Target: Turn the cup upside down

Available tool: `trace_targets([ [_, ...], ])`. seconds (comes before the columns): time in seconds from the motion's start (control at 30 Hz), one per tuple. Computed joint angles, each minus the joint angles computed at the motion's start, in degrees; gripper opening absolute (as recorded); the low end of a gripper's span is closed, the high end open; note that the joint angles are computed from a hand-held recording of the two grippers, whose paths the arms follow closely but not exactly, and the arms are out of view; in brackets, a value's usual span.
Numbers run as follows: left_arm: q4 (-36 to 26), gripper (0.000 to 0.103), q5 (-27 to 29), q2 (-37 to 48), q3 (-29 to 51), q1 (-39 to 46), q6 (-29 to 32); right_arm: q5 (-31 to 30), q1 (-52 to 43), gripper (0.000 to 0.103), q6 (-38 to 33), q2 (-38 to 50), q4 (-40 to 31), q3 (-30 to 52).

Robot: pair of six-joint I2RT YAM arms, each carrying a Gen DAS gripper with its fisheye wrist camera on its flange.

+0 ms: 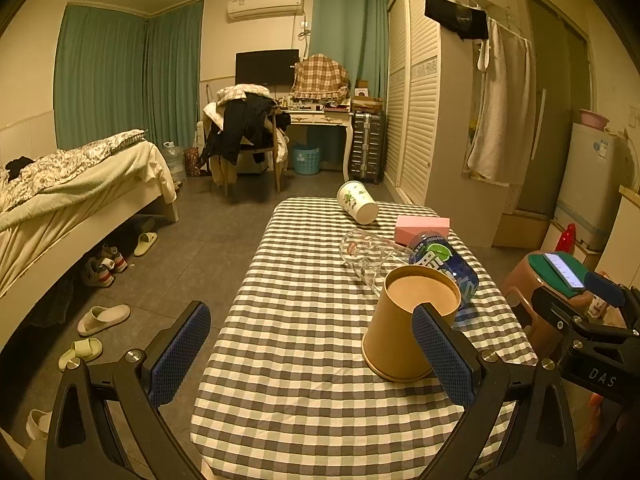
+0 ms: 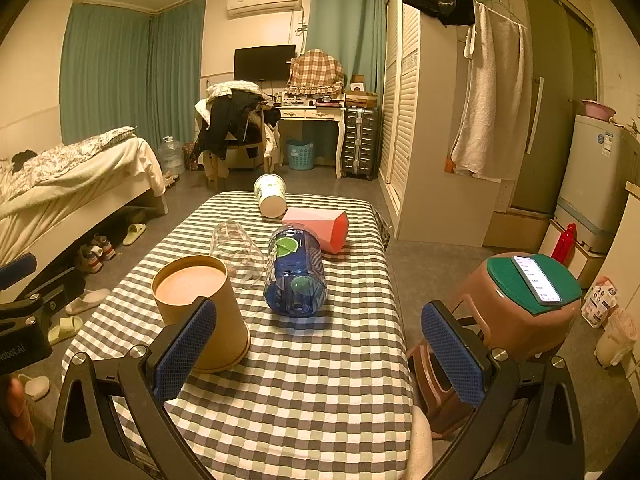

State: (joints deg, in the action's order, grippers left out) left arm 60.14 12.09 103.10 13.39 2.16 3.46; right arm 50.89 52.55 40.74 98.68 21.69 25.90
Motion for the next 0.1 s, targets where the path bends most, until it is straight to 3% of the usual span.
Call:
trace_targets([
  [0.1,-0.2,0.103,0.5,0.0,0.1,0.3,0.0,0.0,0.0,0.103,-0.2,-0.1,-0.4,0.4],
])
